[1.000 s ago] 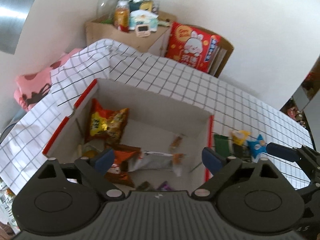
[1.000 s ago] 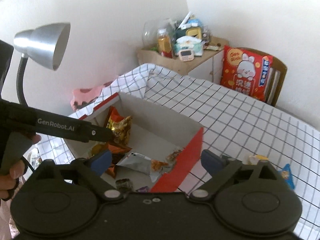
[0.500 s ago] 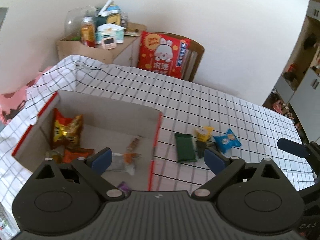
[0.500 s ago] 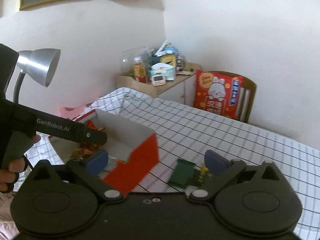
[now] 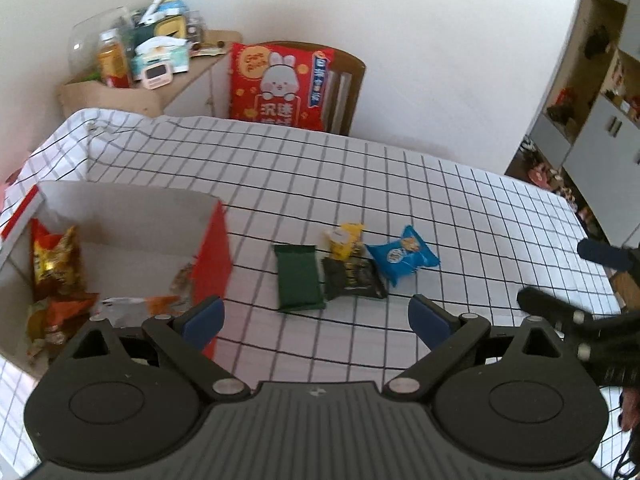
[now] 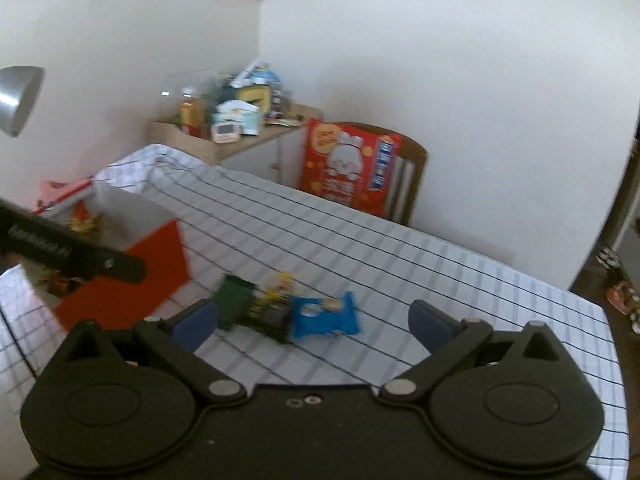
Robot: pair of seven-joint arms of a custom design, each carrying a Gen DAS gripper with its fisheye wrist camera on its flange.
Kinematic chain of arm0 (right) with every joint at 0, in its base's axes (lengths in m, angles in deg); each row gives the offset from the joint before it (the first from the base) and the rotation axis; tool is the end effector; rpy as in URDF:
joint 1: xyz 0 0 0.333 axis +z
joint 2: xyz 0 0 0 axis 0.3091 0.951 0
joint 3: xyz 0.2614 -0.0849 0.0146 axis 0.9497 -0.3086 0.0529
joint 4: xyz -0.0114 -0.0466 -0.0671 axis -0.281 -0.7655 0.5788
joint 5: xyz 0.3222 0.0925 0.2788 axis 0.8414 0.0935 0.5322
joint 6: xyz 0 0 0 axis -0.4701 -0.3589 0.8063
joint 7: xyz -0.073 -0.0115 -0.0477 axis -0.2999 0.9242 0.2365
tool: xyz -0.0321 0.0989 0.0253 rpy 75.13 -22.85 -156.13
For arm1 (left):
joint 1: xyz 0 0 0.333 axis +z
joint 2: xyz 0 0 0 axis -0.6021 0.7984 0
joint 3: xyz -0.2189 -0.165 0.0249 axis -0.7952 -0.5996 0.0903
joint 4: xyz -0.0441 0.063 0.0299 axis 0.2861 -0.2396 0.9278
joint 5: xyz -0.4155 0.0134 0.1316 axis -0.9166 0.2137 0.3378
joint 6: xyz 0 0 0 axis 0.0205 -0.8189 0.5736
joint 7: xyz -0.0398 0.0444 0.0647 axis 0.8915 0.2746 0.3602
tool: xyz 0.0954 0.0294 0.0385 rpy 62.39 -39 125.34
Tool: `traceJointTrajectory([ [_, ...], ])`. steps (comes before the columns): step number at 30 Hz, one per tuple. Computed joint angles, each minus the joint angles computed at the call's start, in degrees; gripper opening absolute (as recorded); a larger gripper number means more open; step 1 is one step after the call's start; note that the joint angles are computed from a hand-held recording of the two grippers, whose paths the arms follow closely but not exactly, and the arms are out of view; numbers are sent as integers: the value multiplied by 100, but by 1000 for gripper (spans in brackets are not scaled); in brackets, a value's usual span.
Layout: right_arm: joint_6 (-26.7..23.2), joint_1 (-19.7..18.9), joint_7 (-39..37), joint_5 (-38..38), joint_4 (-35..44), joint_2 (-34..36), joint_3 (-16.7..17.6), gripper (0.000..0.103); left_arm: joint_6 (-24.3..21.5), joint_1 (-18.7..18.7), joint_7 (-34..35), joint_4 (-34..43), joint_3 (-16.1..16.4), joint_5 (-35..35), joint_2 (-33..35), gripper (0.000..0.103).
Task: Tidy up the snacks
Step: 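Close the left tool on the black packet while the right tool grasps the blue cookie packet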
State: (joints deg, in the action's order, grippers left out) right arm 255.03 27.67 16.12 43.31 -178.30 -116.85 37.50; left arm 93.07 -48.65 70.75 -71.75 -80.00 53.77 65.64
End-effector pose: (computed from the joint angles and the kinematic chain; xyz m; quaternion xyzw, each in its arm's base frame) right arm 0.4926 0.0882 0.5445 -0.7052 0.5293 -0.2945 0.3684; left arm 0.5124 -0.2285 0.5716 -0.6538 0.6688 -0.2808 0.2155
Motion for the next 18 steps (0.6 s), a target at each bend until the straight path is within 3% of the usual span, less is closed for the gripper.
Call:
traceJointTrajectory([
  [7,-381,-171,144,109,414,470,-229,102,-106,62,-544,577,-245,583,735,99],
  [18,-1062,51,-513,1131,1484,1611,-581,98,-502,-77,-472,1625,-140,614,2062,99],
])
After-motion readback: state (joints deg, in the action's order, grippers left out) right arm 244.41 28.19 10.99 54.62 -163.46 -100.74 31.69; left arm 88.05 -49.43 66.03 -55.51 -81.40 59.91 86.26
